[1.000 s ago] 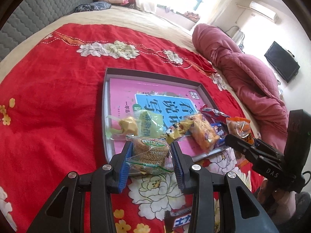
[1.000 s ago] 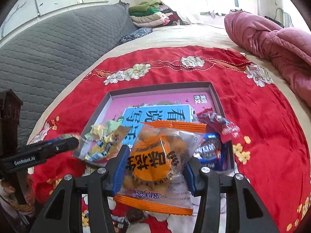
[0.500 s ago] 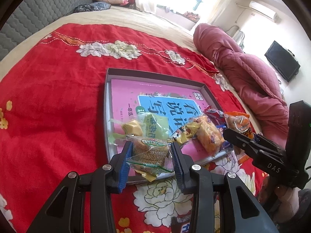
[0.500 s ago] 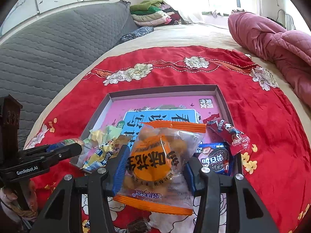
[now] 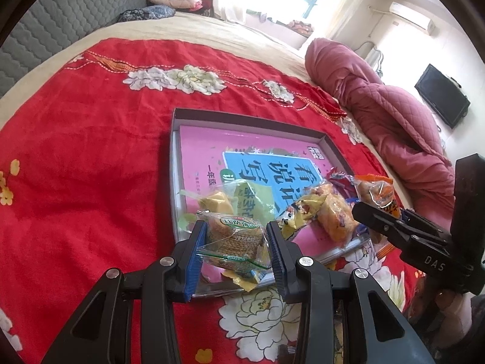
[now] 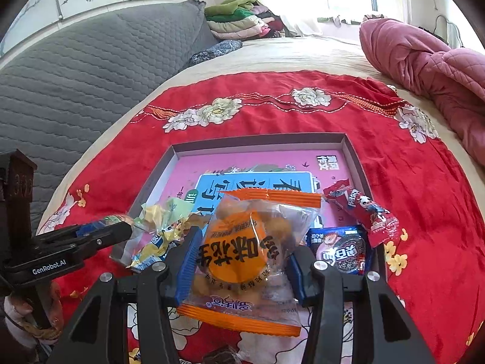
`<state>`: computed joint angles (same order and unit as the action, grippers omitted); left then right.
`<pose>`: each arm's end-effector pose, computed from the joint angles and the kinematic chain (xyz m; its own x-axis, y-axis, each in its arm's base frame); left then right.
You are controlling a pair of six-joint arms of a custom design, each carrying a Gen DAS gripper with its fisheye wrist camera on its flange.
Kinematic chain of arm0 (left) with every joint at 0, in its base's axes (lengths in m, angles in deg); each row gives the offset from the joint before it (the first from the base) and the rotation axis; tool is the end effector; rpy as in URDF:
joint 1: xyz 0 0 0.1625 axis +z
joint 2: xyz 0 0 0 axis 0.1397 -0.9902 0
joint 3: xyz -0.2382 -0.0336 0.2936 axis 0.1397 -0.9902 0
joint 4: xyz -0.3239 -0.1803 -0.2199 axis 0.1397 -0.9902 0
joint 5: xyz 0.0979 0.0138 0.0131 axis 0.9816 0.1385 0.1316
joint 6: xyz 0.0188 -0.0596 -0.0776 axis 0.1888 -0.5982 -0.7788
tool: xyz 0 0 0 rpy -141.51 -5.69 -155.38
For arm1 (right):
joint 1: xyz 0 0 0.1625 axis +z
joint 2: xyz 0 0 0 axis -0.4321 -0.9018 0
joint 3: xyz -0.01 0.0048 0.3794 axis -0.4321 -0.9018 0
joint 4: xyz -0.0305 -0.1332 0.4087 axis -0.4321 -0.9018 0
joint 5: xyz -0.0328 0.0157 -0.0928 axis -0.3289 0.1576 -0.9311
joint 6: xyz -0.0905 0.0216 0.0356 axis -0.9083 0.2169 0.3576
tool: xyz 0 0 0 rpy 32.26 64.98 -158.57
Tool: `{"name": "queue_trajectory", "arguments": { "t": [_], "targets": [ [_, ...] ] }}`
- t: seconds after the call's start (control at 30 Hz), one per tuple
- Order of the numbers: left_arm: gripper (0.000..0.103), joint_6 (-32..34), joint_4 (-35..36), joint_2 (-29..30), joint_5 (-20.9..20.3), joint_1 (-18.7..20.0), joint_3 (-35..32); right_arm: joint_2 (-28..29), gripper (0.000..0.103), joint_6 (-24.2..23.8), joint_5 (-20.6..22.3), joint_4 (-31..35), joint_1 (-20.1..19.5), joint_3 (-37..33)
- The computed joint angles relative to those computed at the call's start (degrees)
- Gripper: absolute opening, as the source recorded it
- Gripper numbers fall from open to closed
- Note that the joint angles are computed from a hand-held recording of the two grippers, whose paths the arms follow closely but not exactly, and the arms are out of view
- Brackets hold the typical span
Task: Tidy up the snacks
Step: 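Carry orange-labelled bag with right tool while left tool carries cookie pack over tray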
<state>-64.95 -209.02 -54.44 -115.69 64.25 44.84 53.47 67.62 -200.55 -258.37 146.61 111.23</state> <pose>0.0438 -0.4448 0.3446 -0.9050 0.1119 -0.4105 0.3222 0.8104 -0.4894 0.3650 -0.4508 -0.0412 -0.8085 -0.2988 0.5070 -0.5240 0.7575 -0.3893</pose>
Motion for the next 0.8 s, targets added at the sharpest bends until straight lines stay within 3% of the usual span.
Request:
{"name": "queue_trajectory", "arguments": {
  "t": [0.8],
  "targets": [
    [0.041,-0.6,2.57,3.72,-1.35,2.23,-2.24,3.24,0.051,-0.83,-0.27,2.01,-0.36,-3.83]
  ]
}}
